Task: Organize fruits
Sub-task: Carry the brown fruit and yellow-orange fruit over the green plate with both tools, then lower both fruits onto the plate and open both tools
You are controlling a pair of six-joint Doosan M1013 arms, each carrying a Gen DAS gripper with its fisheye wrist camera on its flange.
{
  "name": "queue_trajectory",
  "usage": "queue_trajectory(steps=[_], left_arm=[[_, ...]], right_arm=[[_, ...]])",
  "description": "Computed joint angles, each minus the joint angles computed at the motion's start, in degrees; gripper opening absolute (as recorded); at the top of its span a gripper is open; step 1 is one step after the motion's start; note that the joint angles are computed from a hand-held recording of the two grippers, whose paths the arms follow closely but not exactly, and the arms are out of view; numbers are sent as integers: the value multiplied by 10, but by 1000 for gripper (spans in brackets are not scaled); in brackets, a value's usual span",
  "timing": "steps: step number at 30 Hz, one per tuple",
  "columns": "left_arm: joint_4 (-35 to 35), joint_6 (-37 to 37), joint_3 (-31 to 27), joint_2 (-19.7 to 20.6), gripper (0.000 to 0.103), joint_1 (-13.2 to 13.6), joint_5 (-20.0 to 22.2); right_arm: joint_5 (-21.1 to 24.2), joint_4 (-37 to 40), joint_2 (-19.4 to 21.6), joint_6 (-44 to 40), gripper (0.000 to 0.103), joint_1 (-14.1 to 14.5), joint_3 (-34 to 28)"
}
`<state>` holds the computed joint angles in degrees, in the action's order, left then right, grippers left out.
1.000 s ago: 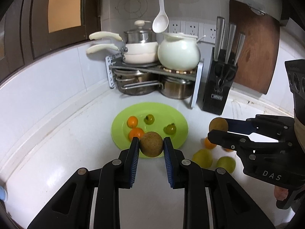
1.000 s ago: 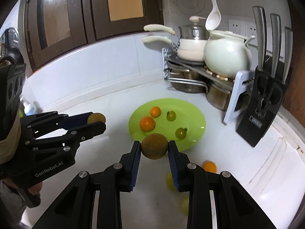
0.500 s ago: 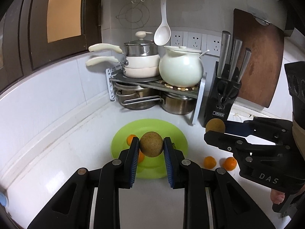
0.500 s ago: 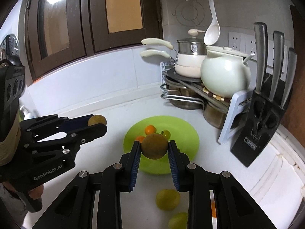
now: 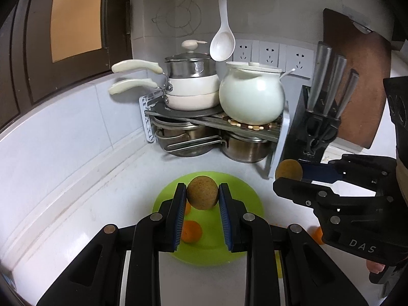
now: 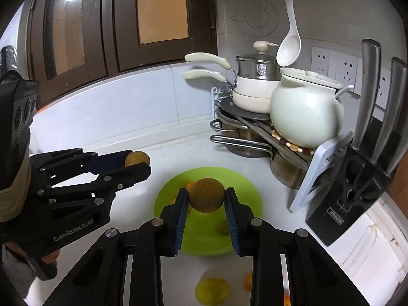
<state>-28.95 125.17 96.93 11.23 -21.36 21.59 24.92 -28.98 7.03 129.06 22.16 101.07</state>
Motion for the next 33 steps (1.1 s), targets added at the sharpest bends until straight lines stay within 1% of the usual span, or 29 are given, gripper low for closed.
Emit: queue_trajectory(steps=[5,11,12,13,18,27,33], left_arm=[[23,-14,-28,26,26,0,16],[49,-34,-66,63,26,0,48],[57,-41,-74,70,26,0,54],[80,-61,-78,75,26,-2,55],[102,-80,-104,103,26,-4,79],[154,-117,-150,151,26,-9,119],[158,-112,-175,176,26,-10,143]], right_arm=[[9,51,21,-50,30,-16,-21],[42,118,56,-124,30,-36,-52],[48,124,61,-132,30,-38,-57],[54,128,66,-137,30,-41,-61],[80,159,91,-177,30,-51,-82],[115,205,129,-220,30,-65,-106],[133,224,146,-231,30,-73,-116]])
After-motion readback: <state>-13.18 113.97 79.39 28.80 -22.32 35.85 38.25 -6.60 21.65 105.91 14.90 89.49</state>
